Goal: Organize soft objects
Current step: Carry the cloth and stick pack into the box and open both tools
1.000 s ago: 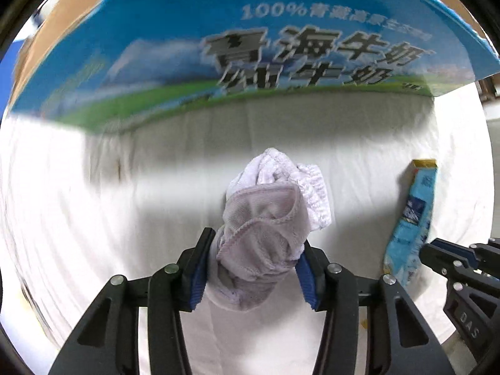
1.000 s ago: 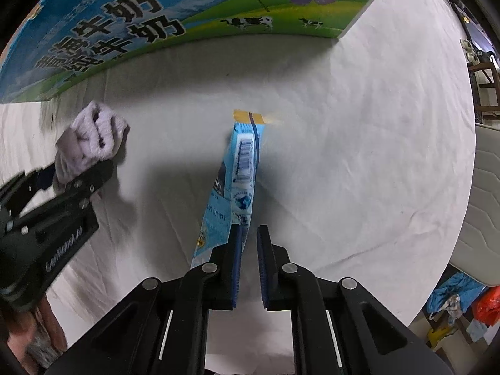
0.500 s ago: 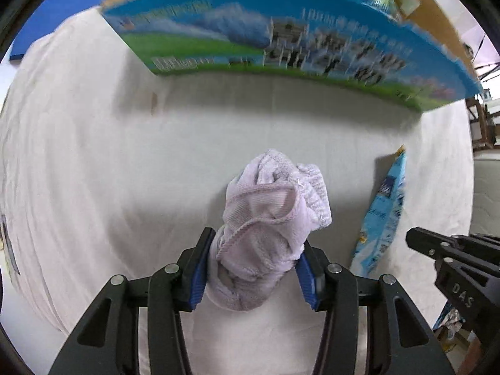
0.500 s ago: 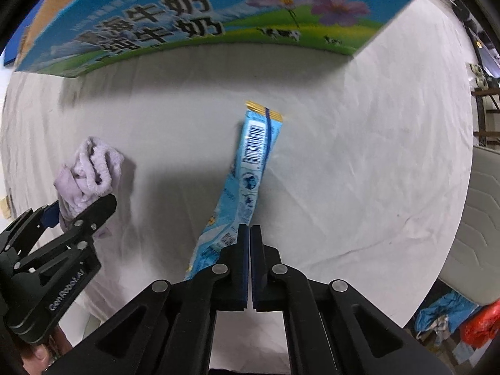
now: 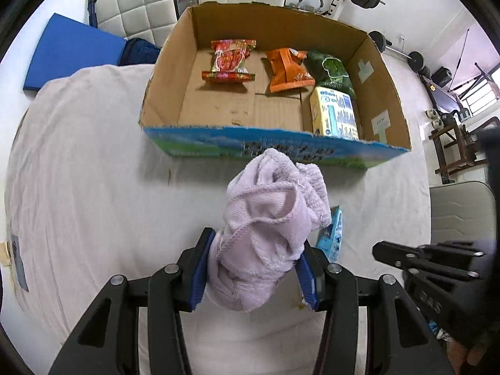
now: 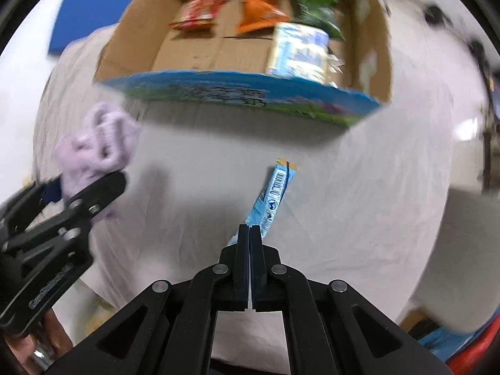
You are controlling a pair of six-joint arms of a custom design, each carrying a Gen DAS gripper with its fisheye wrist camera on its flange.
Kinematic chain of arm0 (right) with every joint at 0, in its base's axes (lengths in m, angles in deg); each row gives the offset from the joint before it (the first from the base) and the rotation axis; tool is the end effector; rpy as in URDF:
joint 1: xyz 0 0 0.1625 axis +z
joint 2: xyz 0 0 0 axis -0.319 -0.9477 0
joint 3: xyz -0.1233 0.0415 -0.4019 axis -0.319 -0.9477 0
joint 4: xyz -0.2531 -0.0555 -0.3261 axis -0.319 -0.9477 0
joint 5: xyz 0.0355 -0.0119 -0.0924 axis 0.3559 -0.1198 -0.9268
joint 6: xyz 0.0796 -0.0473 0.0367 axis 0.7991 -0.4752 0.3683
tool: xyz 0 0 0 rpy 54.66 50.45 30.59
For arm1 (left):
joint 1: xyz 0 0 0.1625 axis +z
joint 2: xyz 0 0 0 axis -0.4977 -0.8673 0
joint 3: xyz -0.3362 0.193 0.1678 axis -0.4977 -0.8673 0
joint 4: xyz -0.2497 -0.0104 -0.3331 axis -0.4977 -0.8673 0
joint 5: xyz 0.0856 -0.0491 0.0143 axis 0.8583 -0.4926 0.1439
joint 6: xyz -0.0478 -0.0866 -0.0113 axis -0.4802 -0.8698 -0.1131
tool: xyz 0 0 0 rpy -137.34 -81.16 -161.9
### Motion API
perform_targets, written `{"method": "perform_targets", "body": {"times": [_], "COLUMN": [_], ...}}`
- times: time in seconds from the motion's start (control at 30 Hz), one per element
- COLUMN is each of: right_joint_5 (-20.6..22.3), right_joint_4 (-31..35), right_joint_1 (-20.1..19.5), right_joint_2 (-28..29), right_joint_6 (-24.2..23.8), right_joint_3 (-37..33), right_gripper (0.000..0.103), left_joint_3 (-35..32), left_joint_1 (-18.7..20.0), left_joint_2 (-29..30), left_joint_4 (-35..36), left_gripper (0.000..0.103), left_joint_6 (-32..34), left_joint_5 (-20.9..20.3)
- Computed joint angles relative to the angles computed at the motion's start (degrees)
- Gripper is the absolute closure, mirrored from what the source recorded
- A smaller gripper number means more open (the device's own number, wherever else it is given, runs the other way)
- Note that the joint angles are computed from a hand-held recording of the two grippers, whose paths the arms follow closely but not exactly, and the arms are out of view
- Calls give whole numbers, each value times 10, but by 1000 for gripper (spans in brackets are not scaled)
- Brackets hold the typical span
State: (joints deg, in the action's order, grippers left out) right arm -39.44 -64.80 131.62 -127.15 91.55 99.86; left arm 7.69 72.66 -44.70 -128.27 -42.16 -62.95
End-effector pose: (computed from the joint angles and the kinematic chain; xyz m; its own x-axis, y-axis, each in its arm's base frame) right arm 0.3345 -0.5668 0.2044 -0.8308 0.0227 0.5562 0.0702 0.9955 0.0643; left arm -0.3021 -0.5366 0.3005 -0.7638 0.1025 -0.6372 0.1966 0.9774 -0.0783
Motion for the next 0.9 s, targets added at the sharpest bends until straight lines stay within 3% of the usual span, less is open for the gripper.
{"method": "perform_targets", "body": {"times": [0.07,0.13,0.2,0.23,0.43,0.47,0.5,0.53,0.7,0.9], "right_joint_5": [24,58,55,59,49,39,19,5,-16,-5], "right_joint_4": [-8,-41,-57,-67,-88,-91,-89,-82,-58,-38], "right_joint_1": [-24,-42,-52,-57,-69,-65,-57,-50,-25,-4], "right_joint_2": [-3,-14,-9,-7,23,24,30,36,48,33], "right_joint_6": [33,60,73,74,103,107,107,103,93,68], "right_joint_3": [23,61,78,85,98,102,97,92,70,47], "right_gripper": [99,87,57,57,57,60,79,85,94,95], "left_joint_3": [5,15,21,24,44,47,51,54,65,70], "left_joint_1": [7,14,22,25,44,45,46,47,44,35], "left_joint_2": [9,13,15,15,11,10,8,6,-5,-18], "left_joint_4": [-9,-15,-10,-9,-4,-4,-5,-5,-3,-10], "left_gripper": [57,57,57,57,57,57,57,57,57,57], "left_joint_6": [-2,-7,-12,-15,-31,-33,-34,-36,-42,-44], "left_joint_5": [-3,-10,-12,-13,-25,-25,-26,-26,-27,-31]}}
